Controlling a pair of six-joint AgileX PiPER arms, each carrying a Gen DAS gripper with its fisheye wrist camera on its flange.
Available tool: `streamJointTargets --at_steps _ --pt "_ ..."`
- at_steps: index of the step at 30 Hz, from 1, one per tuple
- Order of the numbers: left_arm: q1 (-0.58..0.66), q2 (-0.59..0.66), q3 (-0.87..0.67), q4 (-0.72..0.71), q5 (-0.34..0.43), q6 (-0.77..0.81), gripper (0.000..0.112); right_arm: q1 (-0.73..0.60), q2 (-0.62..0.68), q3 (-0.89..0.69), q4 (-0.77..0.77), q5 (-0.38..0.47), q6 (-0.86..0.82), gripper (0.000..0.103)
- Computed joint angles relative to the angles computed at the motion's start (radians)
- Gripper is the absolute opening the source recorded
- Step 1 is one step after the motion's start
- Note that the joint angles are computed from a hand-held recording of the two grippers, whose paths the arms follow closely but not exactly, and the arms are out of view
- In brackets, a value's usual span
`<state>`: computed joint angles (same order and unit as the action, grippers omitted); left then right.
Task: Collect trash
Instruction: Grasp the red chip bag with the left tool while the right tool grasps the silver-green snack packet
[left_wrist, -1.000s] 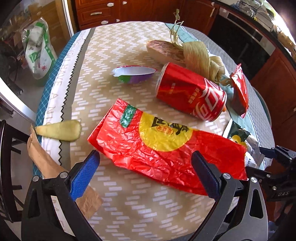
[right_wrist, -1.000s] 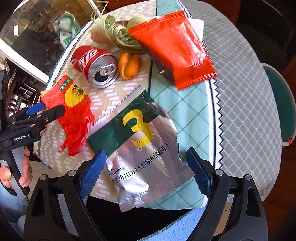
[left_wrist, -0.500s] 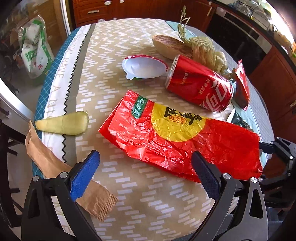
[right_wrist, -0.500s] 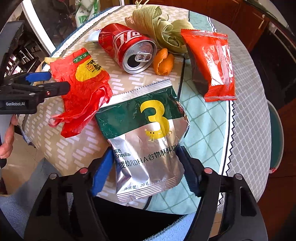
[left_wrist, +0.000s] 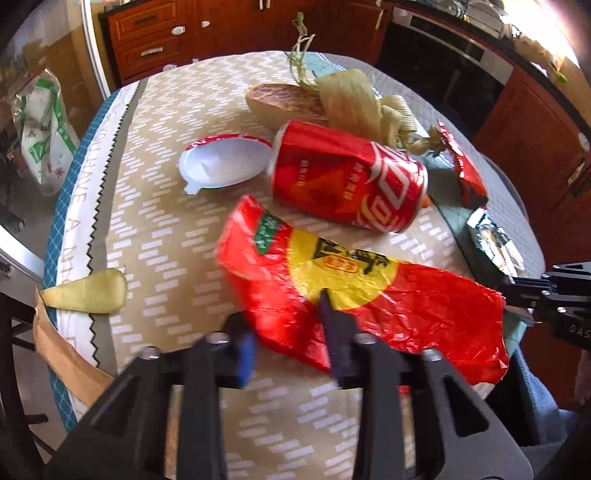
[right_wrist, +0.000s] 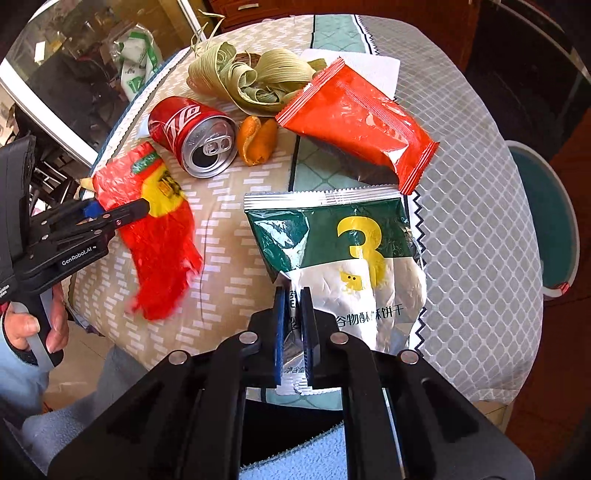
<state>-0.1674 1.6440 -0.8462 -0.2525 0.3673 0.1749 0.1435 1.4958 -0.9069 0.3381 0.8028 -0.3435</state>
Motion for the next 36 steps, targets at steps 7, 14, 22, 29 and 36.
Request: streamJointTargets --at_steps 7,14,22,29,36 --pt "-0.083 -0.155 0.030 0.217 0.009 -0.245 0.005 -0.108 -0.056 -0.009 0.178 0.074 -0.176 0.008" --pt "-0.144 -0.293 -0.040 0.295 0.114 -0.348 0.005 -0.194 -0.143 -0.046 0.276 0.137 -0.248 0.008" --pt "-0.258 -0.246 -0.271 0.377 0.200 -0.437 0.005 -0.431 -0.129 -0.127 0.364 0.201 -0.346 0.008" --pt "-0.370 -0.009 -0.590 0.417 0.277 -0.447 0.005 -0.673 -0.038 -0.213 0.425 0.237 -0.418 0.008" --pt "-0.468 0.283 -0.986 0.398 0.410 -0.408 0.006 -0.833 0.119 -0.344 0.455 0.260 -0.460 0.008"
